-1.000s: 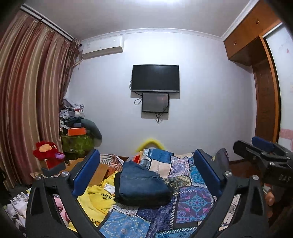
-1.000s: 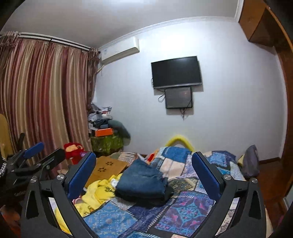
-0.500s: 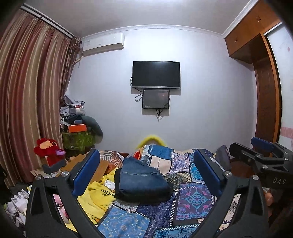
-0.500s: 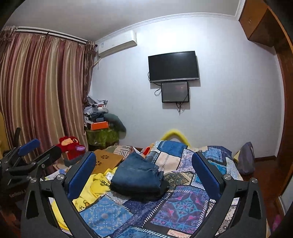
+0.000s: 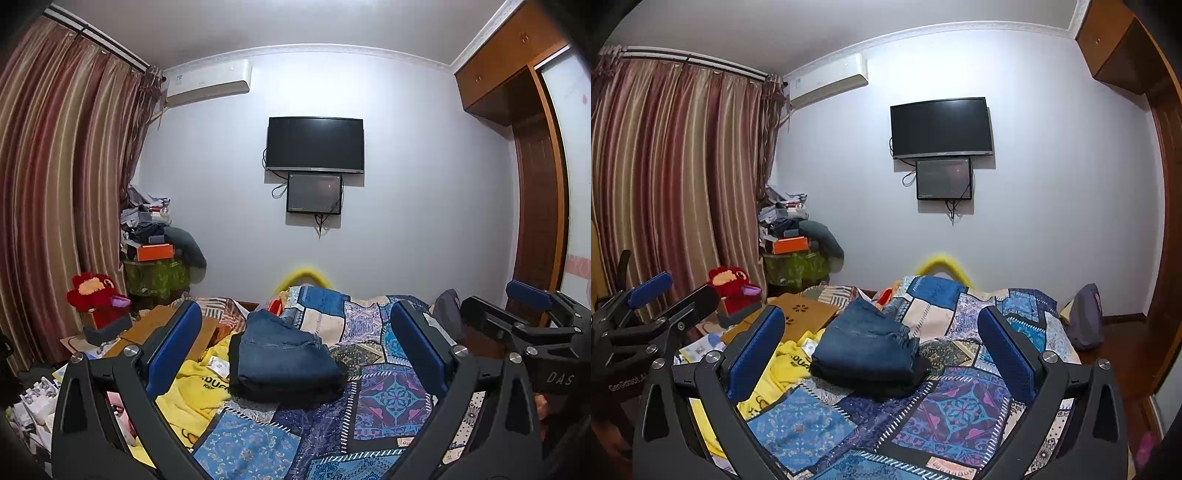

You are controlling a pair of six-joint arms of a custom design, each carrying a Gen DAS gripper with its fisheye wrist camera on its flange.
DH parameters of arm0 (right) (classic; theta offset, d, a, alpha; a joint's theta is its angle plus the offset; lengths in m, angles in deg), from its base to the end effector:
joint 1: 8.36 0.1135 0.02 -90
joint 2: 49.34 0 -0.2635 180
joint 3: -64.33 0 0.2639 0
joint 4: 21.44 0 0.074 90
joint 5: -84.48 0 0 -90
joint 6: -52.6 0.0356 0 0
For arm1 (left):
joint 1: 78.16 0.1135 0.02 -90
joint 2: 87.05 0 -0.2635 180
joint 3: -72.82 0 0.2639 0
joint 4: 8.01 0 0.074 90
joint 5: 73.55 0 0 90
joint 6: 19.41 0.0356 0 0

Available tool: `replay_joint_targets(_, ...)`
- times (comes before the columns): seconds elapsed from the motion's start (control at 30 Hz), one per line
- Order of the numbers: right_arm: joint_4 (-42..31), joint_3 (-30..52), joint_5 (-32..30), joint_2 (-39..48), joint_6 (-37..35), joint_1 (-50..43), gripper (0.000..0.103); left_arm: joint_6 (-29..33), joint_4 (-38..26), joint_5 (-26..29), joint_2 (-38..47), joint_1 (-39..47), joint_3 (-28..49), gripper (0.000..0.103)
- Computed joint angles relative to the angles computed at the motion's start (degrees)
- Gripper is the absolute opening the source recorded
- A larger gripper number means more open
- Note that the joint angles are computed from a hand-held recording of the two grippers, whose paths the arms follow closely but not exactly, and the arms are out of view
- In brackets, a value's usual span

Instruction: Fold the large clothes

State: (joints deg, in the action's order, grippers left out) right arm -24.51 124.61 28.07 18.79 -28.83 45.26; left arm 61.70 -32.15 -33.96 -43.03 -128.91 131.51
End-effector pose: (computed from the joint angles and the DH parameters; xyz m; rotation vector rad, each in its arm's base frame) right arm 0.1849 0.2178 0.3024 -0.2579 1.7183 0.2831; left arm 0.1359 -0.1230 0.3475 -0.0236 1.6757 -0.0200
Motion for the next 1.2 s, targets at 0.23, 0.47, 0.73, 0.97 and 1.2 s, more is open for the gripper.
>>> replay_joint_targets(0.23, -1.36, 0.17, -0.44, -0.16, 0.92, -0.27, 0.103, -0.85, -0.40, -0.10, 0.63, -0.17, -0.10, 0.103)
replay_joint_targets(0.47, -2.15, -0.06, -0.67, -1.11, 1.13, -0.50, 0.103, -1.21, -0.69, -0.06, 1.34, -0.20, 0.24, 0.103)
replay_joint_targets(0.73, -3.19, 0.43, -0.43, -1.32, 1.33, -0.53, 0.103, -1.45, -0.40, 0.68, 1.77, -0.10, 0.21, 0.103)
replay_joint_targets(0.97, -3.58, 0.42, -0.23, -1.58, 1.59, -0.52, 0.103, -2.74, -1.11, 1.58, 1.68, 0.46, 0.19, 0.103)
replay_joint_targets(1.2, -3.55, 0.38, -0.33, -1.51, 1.68, -0.70, 0.103, -2.80, -1.22, 3.54, 1.12, 0.93, -0.15, 0.103)
